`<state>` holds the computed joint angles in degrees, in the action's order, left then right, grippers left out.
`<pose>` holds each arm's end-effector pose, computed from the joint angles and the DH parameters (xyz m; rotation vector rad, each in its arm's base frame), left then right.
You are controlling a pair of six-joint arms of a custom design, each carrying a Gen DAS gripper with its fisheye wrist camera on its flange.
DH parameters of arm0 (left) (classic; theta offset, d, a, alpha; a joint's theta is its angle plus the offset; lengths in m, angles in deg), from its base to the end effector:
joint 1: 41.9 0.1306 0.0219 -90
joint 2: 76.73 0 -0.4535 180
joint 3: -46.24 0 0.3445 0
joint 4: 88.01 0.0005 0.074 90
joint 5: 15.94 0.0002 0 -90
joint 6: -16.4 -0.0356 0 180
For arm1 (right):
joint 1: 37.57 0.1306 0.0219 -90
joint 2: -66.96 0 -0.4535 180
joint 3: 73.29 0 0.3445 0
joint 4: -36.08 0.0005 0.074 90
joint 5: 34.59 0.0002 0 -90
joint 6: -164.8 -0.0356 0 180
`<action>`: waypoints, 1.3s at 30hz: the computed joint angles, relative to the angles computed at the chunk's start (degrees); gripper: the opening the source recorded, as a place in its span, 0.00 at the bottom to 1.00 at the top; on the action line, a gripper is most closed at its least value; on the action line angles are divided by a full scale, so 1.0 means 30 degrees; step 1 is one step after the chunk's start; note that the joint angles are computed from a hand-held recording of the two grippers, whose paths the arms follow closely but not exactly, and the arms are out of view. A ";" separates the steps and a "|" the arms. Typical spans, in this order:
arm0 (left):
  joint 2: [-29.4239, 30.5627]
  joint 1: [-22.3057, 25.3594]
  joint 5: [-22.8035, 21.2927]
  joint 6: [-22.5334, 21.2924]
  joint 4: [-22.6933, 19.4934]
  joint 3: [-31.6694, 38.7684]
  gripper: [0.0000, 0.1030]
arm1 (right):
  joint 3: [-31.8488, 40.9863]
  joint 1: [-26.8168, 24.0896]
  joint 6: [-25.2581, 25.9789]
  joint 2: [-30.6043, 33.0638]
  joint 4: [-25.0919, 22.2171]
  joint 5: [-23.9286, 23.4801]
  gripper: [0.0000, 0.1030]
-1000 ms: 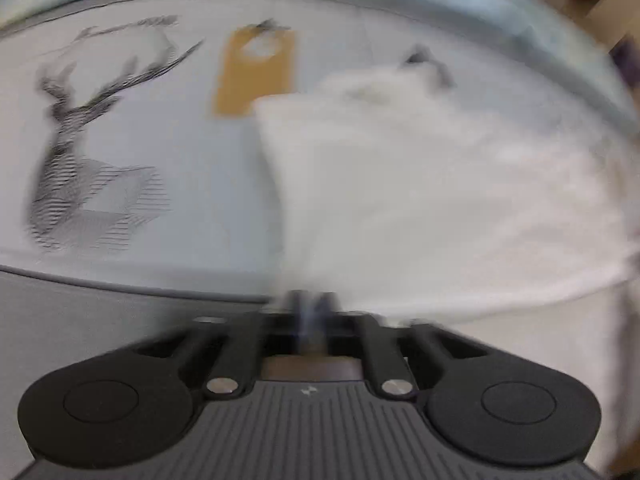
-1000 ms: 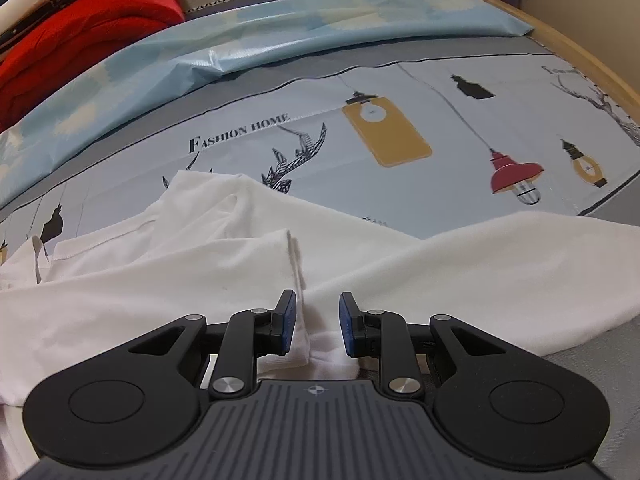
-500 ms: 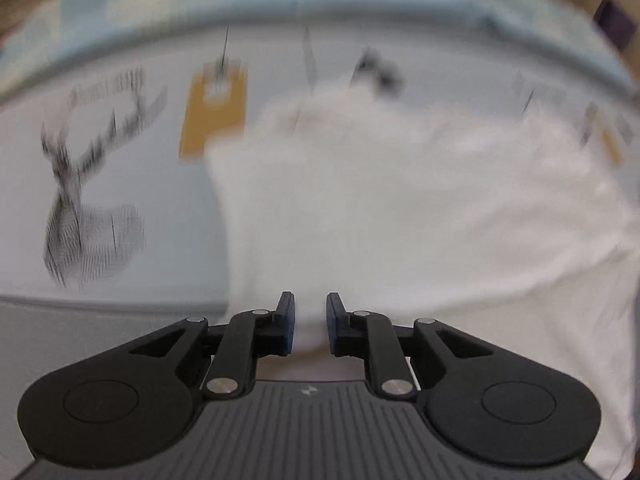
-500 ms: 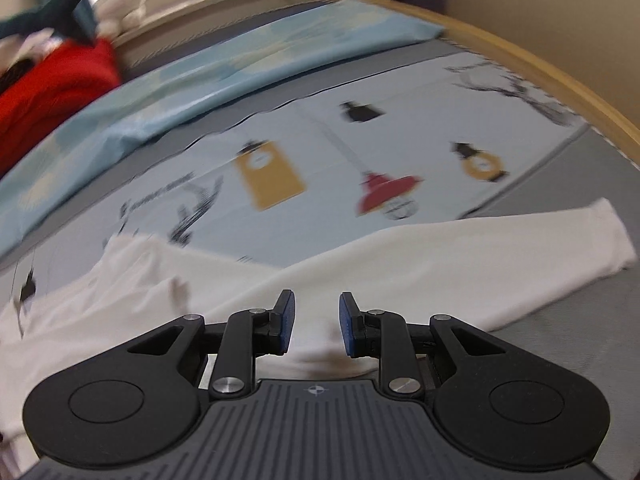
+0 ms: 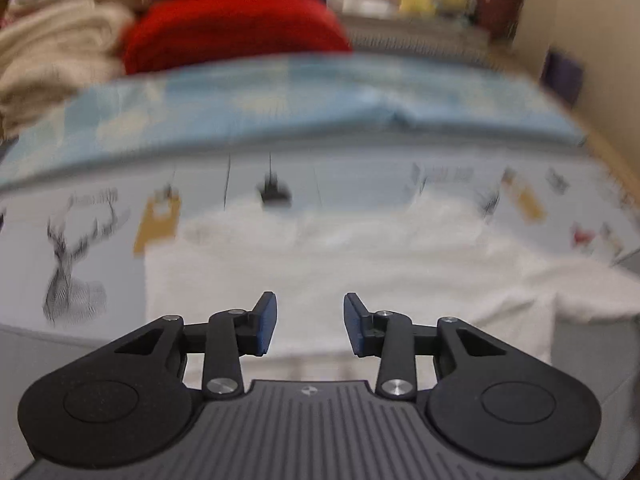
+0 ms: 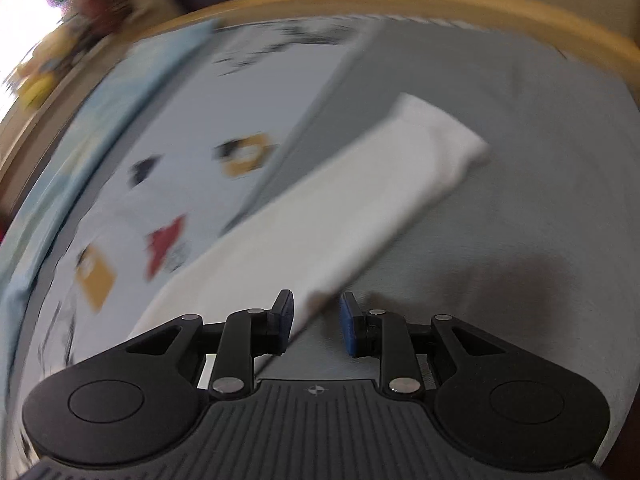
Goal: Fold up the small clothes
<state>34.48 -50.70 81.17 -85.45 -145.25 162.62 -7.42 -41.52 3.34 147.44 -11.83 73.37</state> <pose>0.5883 -0.0960 0.4981 0.4953 2.4243 -0.1310 0.3283 -0.0342 0.3952 1.6526 1.9753 0.0115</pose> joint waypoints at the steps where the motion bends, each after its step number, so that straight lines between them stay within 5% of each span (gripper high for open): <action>1: 0.0210 -0.0056 0.0424 0.0345 -0.0118 0.0047 0.39 | -0.0410 -0.0552 -0.0355 -0.0182 0.0265 -0.0243 0.27; 9: 0.1090 -0.0008 0.1108 0.0330 -0.0165 0.1007 0.39 | -0.2330 -0.2829 -0.1791 -0.0459 0.3129 -0.0171 0.27; 10: 0.1157 0.0203 0.1246 0.0330 -0.0315 0.1174 0.39 | -0.2498 -0.2892 -0.2027 -0.0372 0.3345 -0.0221 0.25; 12: 0.1404 0.0541 0.1427 0.0433 -0.0555 0.1582 0.39 | -0.2469 -0.2692 -0.2111 -0.0150 0.3480 0.0393 0.02; 16: 0.1623 0.1291 0.1533 0.0484 -0.0832 0.2227 0.39 | -0.1357 -0.1255 -0.1967 0.0216 0.3008 0.3039 0.03; 19: 0.1841 0.1920 0.1762 0.0705 -0.1201 0.2881 0.39 | 0.0735 0.0701 -0.0427 0.0952 0.2396 0.5987 0.03; 23: 0.2180 0.2714 0.1667 0.1141 -0.1627 0.3674 0.39 | 0.3579 0.4630 0.5555 0.2343 0.5535 0.8466 0.03; 27: 0.2836 0.3582 0.1816 0.1933 -0.2596 0.5039 0.39 | 0.6166 0.8973 1.3220 0.4580 1.0793 0.6594 0.03; 29: 0.3171 0.3994 0.2096 0.2298 -0.3091 0.5767 0.39 | 0.7563 1.0415 1.4586 0.5832 1.1327 0.4327 0.06; 32: 0.3766 0.4528 0.2464 0.2669 -0.4003 0.6967 0.39 | 1.0153 1.1596 1.3981 0.7968 0.8779 -0.2344 0.09; 36: 0.4555 0.4975 0.3038 0.3345 -0.5355 0.8434 0.39 | 1.2386 1.2645 1.2365 0.9572 0.4882 -0.4417 0.14; 39: 0.4871 0.5081 0.3357 0.3866 -0.5793 0.8992 0.39 | 1.4612 1.2641 1.1493 1.0071 0.1089 -0.3864 0.16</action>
